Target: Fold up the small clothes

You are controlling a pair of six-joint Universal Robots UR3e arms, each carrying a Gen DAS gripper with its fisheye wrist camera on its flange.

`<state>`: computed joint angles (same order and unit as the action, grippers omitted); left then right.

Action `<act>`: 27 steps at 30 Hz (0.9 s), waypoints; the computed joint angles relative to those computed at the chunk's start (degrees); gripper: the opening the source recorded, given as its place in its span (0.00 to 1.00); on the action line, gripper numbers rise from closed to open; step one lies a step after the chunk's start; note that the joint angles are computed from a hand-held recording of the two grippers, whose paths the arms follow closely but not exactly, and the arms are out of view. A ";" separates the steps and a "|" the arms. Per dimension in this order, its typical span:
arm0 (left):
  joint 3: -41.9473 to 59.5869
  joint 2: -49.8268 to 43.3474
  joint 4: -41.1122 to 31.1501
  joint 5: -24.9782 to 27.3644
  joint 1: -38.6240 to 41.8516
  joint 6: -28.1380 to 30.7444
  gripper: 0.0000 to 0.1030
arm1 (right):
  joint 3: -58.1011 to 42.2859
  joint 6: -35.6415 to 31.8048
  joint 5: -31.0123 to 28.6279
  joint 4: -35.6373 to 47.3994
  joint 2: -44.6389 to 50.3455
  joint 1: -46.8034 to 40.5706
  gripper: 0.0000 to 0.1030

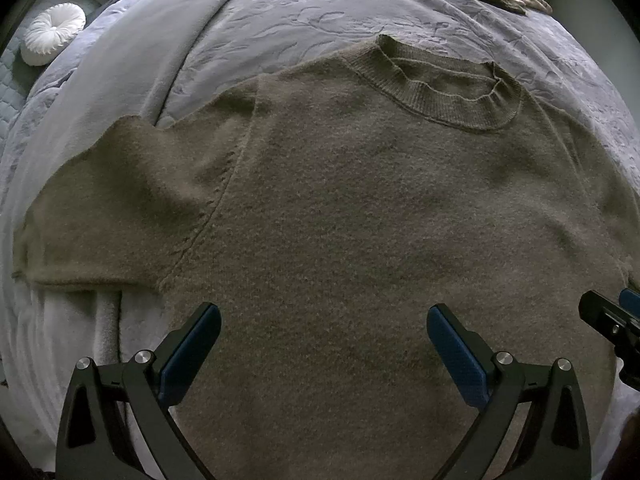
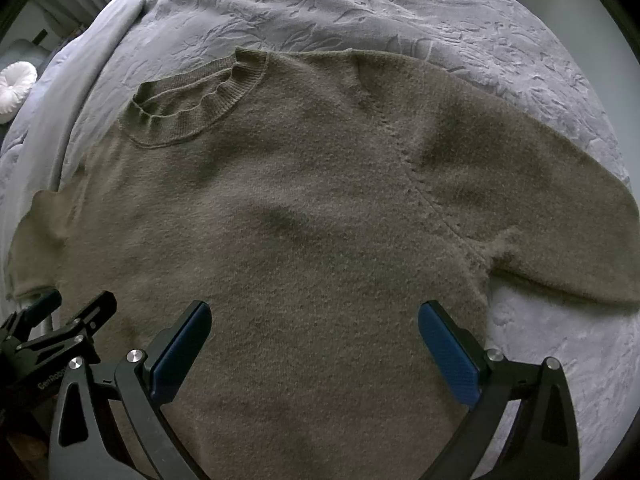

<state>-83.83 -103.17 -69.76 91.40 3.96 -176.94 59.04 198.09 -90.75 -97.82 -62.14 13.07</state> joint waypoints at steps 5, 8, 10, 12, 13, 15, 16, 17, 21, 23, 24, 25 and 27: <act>-0.03 0.04 -0.13 -0.10 0.32 0.45 1.00 | 0.92 -0.51 0.11 -0.27 -0.75 -0.33 1.00; 0.76 -0.50 -0.33 0.16 -0.03 -0.01 1.00 | 1.97 -0.68 0.21 -0.75 -1.43 -0.54 1.00; 0.59 -0.39 -0.18 0.18 0.00 0.04 1.00 | 3.07 -0.78 0.36 -1.28 -2.04 -0.72 1.00; 0.79 -0.53 -0.25 0.34 -0.32 -0.32 1.00 | 3.68 -0.86 0.43 -1.53 -2.43 -0.74 1.00; 0.85 -0.57 -0.29 0.32 -0.29 -0.27 1.00 | 3.39 -0.80 0.37 -1.35 -2.26 -0.65 1.00; 0.90 -0.60 -0.35 0.31 -0.31 -0.27 1.00 | 3.15 -0.62 0.40 -1.30 -2.14 -0.56 1.00; 0.90 -0.60 -0.39 0.31 -0.30 -0.21 1.00 | 3.43 -0.44 0.52 -1.47 -2.35 -0.54 1.00; 0.93 -0.63 -0.39 0.36 -0.42 -0.44 1.00 | 3.43 -0.23 0.51 -1.52 -2.36 -0.40 1.00; 0.78 -0.54 -0.46 0.46 -0.59 -0.56 1.00 | 3.36 -0.22 0.41 -1.44 -2.43 -0.35 1.00; 0.36 -0.24 -0.40 0.48 -0.56 -0.47 1.00 | 3.40 -0.30 0.38 -1.41 -2.50 -0.38 1.00; 0.38 -0.25 -0.41 0.45 -0.49 -0.38 1.00 | 3.49 -0.26 0.38 -1.41 -2.59 -0.36 1.00; 0.30 -0.16 -0.38 0.45 -0.48 -0.37 1.00 | 3.56 -0.19 0.35 -1.41 -2.68 -0.32 1.00; -0.02 0.11 -0.16 0.47 -0.51 -0.38 1.00 | 3.57 -0.04 0.33 -1.41 -2.73 -0.16 1.00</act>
<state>-83.84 -103.07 -69.92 91.87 3.46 -177.32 62.61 198.05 -90.42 -99.23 -64.87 12.91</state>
